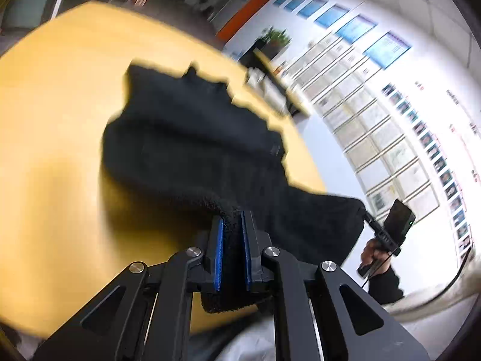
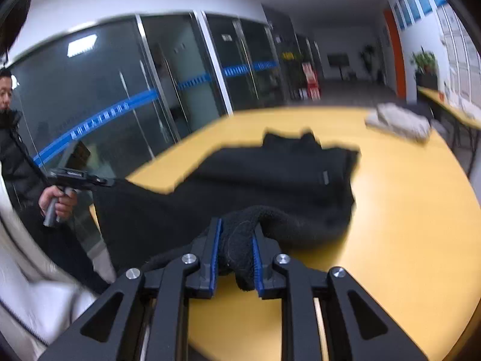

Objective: Fold clothes
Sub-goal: 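Grasp the jacket hem with both grippers and lift it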

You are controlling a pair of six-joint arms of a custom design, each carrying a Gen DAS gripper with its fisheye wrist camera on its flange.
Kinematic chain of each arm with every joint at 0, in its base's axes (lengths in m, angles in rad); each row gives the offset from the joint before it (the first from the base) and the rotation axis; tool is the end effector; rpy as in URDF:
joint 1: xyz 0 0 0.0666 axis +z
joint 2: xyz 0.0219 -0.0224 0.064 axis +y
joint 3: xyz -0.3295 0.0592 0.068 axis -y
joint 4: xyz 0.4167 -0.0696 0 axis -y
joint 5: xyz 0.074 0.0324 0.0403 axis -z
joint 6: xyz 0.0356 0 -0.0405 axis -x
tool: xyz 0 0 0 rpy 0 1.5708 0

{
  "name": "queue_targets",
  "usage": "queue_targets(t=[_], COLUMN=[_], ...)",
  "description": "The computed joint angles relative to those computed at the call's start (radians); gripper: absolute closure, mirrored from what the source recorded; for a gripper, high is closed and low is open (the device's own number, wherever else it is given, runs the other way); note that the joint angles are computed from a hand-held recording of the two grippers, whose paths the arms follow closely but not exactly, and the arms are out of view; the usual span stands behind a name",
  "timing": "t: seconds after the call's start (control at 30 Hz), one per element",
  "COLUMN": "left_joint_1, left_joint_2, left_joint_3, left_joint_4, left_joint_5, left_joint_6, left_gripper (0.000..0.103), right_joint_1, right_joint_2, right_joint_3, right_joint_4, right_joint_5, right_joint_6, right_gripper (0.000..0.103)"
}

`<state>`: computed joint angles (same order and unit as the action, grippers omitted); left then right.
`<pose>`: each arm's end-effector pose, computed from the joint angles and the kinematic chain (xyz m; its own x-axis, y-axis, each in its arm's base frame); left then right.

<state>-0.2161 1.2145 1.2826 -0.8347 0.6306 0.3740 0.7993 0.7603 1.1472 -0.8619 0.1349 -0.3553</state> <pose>0.4450 -0.1196 0.4201 -0.8455 -0.1165 -0.5210 0.2998 0.7039 -0.6439 0.2219 0.2208 0.5140 -0.5171 -0.0372 -0.8551 -0.4769 0.8422 0.2517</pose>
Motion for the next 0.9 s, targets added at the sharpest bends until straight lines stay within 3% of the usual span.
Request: queue_targets(t=[0.23,0.43,0.57,0.67,0.8,0.87,0.9], left_joint_1=[0.051,0.05,0.054,0.052,0.05,0.053,0.055], left_joint_2=[0.388,0.765,0.925,0.99,0.918,0.856,0.813], left_joint_3=[0.441,0.848,1.012,1.077,0.976,0.897,0.838], left_joint_4=[-0.036,-0.189,-0.25,-0.233,-0.171,-0.109,-0.055], left_joint_5=[-0.018,-0.17,-0.194,-0.189,-0.172,-0.181,-0.194], left_joint_6=[0.026,0.051,0.025,0.03,0.039,0.018,0.011], left_gripper=[0.093,0.093,0.088,0.078,0.06,0.04,0.034], right_joint_1=[-0.272,-0.43,-0.49,-0.506,-0.522,-0.52,-0.521], right_joint_2=[0.31,0.577,0.754,0.817,0.822,0.777,0.761], right_joint_3=[0.282,0.443,0.54,0.549,0.502,0.444,0.422], right_joint_4=[0.109,0.122,0.076,0.054,0.101,0.137,0.159], right_joint_5=[-0.16,-0.193,-0.202,-0.201,-0.238,-0.237,-0.225], right_joint_6=[0.104,0.085,0.018,0.007,-0.016,-0.011,-0.012], right_gripper=[0.085,0.085,0.084,0.083,0.071,0.038,0.028])
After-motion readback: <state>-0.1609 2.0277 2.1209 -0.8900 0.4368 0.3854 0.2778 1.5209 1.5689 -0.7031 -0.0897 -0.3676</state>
